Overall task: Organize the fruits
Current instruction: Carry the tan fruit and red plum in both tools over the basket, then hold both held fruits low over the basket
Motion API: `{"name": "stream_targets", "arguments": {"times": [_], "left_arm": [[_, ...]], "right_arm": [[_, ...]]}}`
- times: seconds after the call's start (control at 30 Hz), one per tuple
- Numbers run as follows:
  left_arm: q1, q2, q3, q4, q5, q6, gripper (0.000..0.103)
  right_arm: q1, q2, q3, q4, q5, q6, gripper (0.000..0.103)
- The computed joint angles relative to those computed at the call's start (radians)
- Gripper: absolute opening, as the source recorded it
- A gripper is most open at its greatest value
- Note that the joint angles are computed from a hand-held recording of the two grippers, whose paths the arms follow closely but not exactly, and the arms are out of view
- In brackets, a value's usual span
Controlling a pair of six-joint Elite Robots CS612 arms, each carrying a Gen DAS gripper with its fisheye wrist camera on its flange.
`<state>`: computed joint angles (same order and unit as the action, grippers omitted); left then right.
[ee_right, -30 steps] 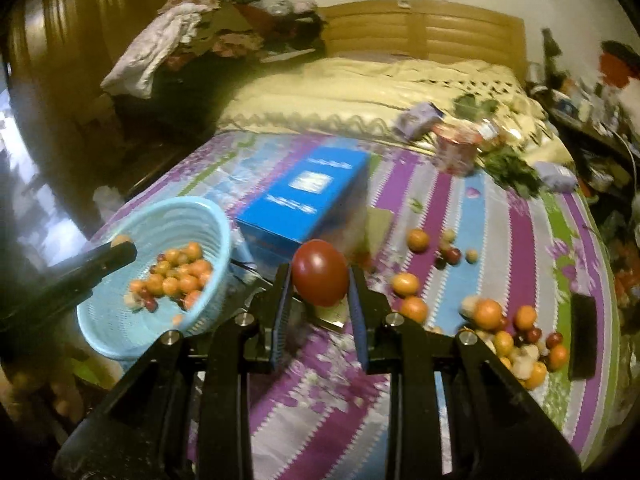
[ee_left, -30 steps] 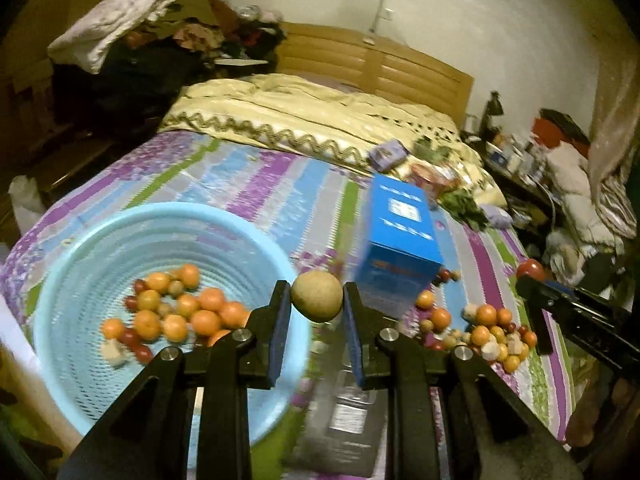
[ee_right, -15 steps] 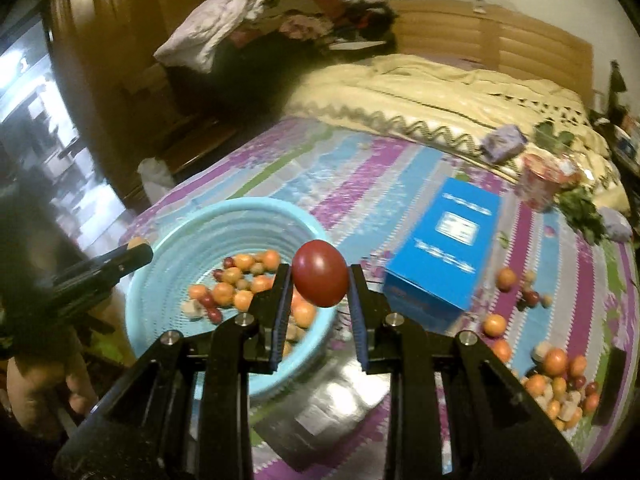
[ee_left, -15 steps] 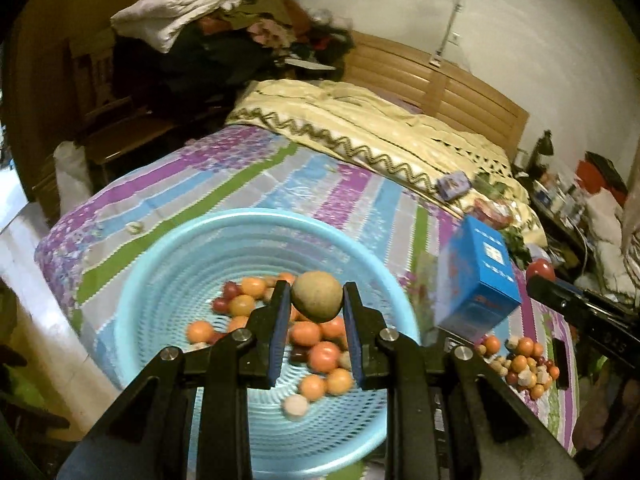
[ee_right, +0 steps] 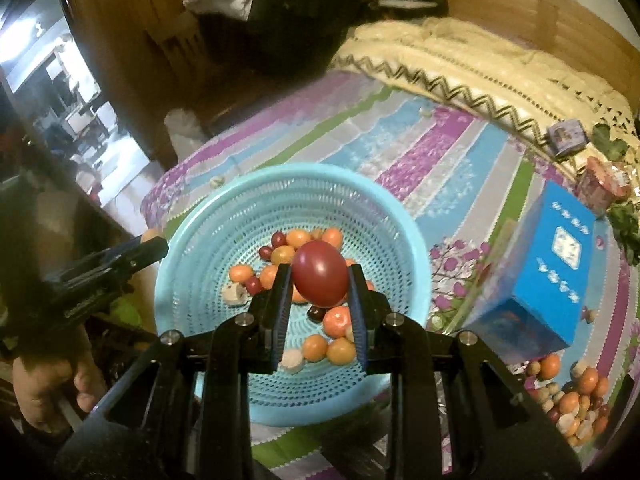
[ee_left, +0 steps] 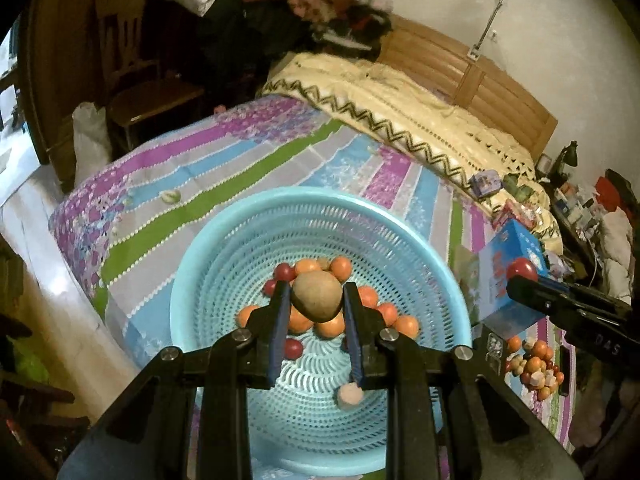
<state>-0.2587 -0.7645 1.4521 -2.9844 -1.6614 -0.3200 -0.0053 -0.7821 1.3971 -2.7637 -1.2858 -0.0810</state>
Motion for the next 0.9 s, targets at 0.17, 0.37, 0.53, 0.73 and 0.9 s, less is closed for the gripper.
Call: {"name": "stream_targets", "arguments": {"times": [0.17, 0.37, 0.53, 0.73, 0.9], "left_arm": [[0.014, 0.019, -0.027, 0.073, -0.036, 0.008, 0.026], [0.024, 0.04, -0.057, 0.147, -0.075, 0.02, 0.026], [0.026, 0.051, -0.066, 0.168, -0.088, 0.027, 0.026], [0.026, 0.062, -0.079, 0.19, -0.102, 0.032, 0.026], [0.029, 0.068, -0.087, 0.199, -0.102, 0.032, 0.026]], "right_arm": [[0.012, 0.021, -0.043, 0.095, -0.014, -0.022, 0.028], [0.022, 0.038, -0.082, 0.188, -0.025, -0.048, 0.028], [0.026, 0.044, -0.092, 0.221, -0.035, -0.061, 0.028], [0.027, 0.046, -0.096, 0.229, -0.039, -0.064, 0.028], [0.026, 0.047, -0.097, 0.23, -0.041, -0.062, 0.028]]}}
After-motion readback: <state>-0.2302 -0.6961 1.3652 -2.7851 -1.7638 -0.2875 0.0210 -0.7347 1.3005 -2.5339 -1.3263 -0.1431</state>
